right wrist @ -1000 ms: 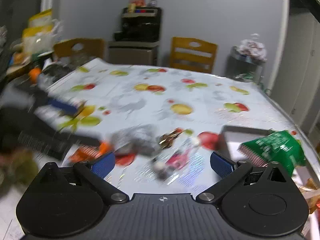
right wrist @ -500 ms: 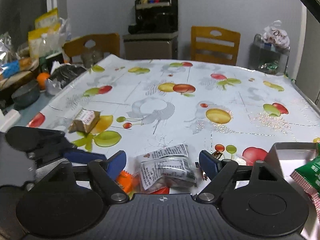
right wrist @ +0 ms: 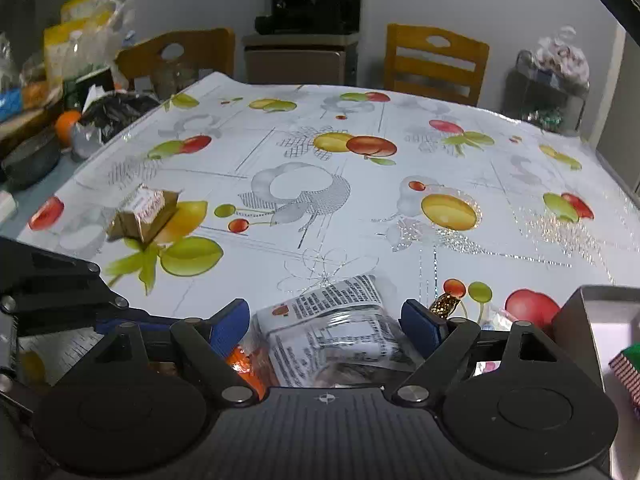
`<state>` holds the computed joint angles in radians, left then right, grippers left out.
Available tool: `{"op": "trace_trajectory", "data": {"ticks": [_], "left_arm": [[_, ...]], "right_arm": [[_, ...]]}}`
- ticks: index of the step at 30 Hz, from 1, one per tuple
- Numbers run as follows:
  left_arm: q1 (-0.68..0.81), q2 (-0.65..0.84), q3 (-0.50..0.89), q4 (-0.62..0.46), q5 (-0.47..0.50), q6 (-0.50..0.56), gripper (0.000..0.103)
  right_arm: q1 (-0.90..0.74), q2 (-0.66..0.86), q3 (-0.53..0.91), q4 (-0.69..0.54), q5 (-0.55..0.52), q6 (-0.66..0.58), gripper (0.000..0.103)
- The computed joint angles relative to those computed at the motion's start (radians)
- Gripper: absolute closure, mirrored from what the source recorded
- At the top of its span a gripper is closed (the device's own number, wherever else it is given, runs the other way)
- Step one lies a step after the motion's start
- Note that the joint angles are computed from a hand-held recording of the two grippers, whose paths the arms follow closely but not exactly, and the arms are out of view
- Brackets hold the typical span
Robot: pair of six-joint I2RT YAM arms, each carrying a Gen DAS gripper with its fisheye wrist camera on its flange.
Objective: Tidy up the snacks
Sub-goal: 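Close the left tool on the orange packet while the right tool closes on the clear packet, then lift the orange packet with the left tool while the right tool lifts the clear packet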
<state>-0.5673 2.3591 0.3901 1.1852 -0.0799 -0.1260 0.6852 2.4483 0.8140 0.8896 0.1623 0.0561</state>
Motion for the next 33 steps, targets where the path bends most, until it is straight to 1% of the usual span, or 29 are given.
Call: {"op": "trace_trajectory", "data": {"ticks": [1,4,6,7,8,9,11,13,15,16,18,20,22,24,29,31,33], "left_arm": [[-0.002,-0.002,0.000,-0.005,-0.003,0.002,0.063],[-0.006,-0.005,-0.001,-0.006,-0.005,0.004,0.064],[-0.003,-0.005,-0.002,-0.005,-0.002,0.005,0.064],[0.001,-0.006,-0.002,-0.006,0.002,0.004,0.064],[0.004,-0.006,-0.003,-0.007,0.004,0.005,0.064],[0.006,-0.007,-0.003,-0.007,-0.002,0.004,0.064],[0.020,-0.010,-0.003,-0.012,0.003,-0.002,0.064],[0.023,-0.012,-0.006,-0.013,-0.017,-0.007,0.065],[0.031,-0.020,-0.010,-0.021,-0.037,-0.013,0.065],[0.044,-0.024,-0.012,-0.026,-0.035,-0.014,0.065],[0.064,-0.029,-0.015,-0.031,-0.045,-0.019,0.065],[0.082,-0.033,-0.014,-0.040,-0.058,-0.024,0.065],[0.098,-0.035,-0.014,-0.045,-0.071,-0.029,0.065],[0.117,-0.036,-0.014,-0.046,-0.060,-0.030,0.065],[0.119,-0.036,-0.017,-0.045,-0.057,-0.031,0.065],[0.125,-0.038,-0.018,-0.045,-0.048,-0.032,0.065],[0.124,-0.036,-0.017,-0.046,-0.047,-0.034,0.065]], "right_arm": [[0.001,0.003,-0.001,0.008,0.001,-0.005,0.021],[0.001,0.004,-0.004,0.013,0.001,-0.015,0.027],[-0.001,0.004,-0.011,0.033,0.002,-0.022,0.040],[0.000,0.002,-0.018,0.052,0.013,-0.021,0.045],[0.002,0.000,-0.025,0.069,0.032,-0.020,0.059],[-0.002,-0.006,-0.030,0.077,0.036,-0.013,0.069],[-0.021,-0.017,-0.032,0.066,0.002,0.005,0.070],[-0.034,-0.025,-0.035,0.060,-0.022,0.013,0.068],[-0.048,-0.038,-0.050,0.063,-0.059,0.026,0.055],[-0.049,-0.042,-0.057,0.068,-0.071,0.022,0.051],[-0.043,-0.049,-0.063,0.062,-0.071,0.013,0.032],[-0.038,-0.052,-0.073,0.072,-0.074,0.011,0.025],[-0.028,-0.052,-0.065,0.047,-0.070,-0.014,0.024],[-0.016,-0.040,-0.046,0.021,-0.038,-0.039,0.024],[-0.037,-0.042,-0.031,-0.024,-0.073,-0.093,0.023],[-0.047,-0.048,-0.029,-0.048,-0.095,-0.128,0.022],[-0.049,-0.052,-0.033,-0.062,-0.112,-0.167,0.018]]}}
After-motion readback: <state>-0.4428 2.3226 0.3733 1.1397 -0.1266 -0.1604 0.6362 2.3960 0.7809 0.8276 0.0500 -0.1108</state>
